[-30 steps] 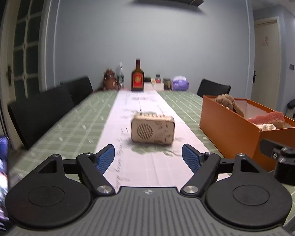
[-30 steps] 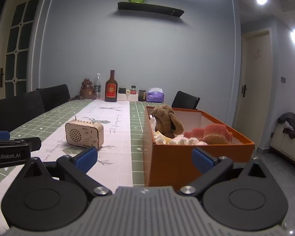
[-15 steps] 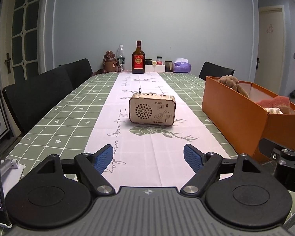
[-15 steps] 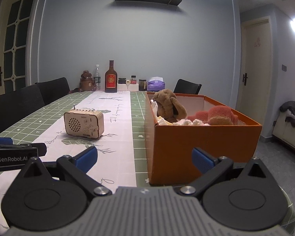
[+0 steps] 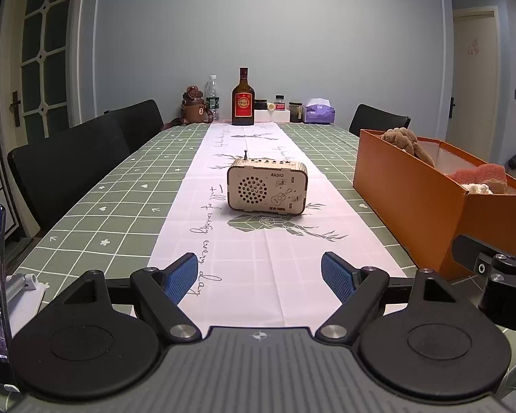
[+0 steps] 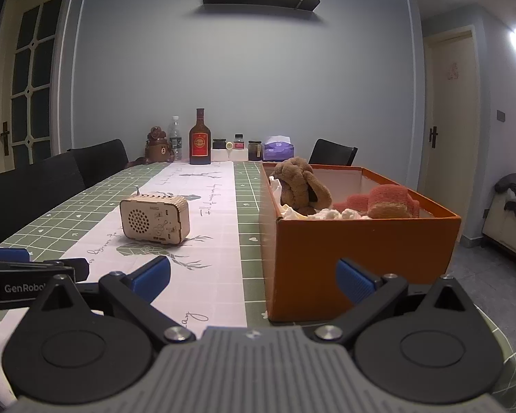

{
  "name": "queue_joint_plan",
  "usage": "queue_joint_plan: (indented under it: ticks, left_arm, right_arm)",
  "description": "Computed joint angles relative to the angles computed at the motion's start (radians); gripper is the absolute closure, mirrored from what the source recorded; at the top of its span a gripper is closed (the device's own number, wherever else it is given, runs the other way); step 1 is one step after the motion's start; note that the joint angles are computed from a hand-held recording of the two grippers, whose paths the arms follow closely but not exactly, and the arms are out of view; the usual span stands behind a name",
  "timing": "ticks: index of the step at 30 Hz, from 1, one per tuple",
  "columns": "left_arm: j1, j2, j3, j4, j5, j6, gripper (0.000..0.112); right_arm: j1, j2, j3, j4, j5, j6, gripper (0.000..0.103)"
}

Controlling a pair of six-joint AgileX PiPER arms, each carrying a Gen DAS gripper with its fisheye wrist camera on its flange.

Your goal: Organize soft objects

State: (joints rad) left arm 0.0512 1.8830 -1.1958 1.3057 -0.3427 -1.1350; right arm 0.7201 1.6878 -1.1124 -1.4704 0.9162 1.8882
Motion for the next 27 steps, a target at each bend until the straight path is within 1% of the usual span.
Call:
queue_joint_plan:
  ticks: [6,27]
  left_arm:
    - [0.000,0.001,-0.008,0.040,0.000,-0.037,0.017]
    - [-0.004,-0.008,0.010,-0.046,0.009,0.047,0.017]
  right_arm:
    - [0.001,-0.006,0.004,0.002,-0.006,0.000,0.003]
    - [-0.007,-0.006,0.003,0.011,-0.021,-0.001,0.003]
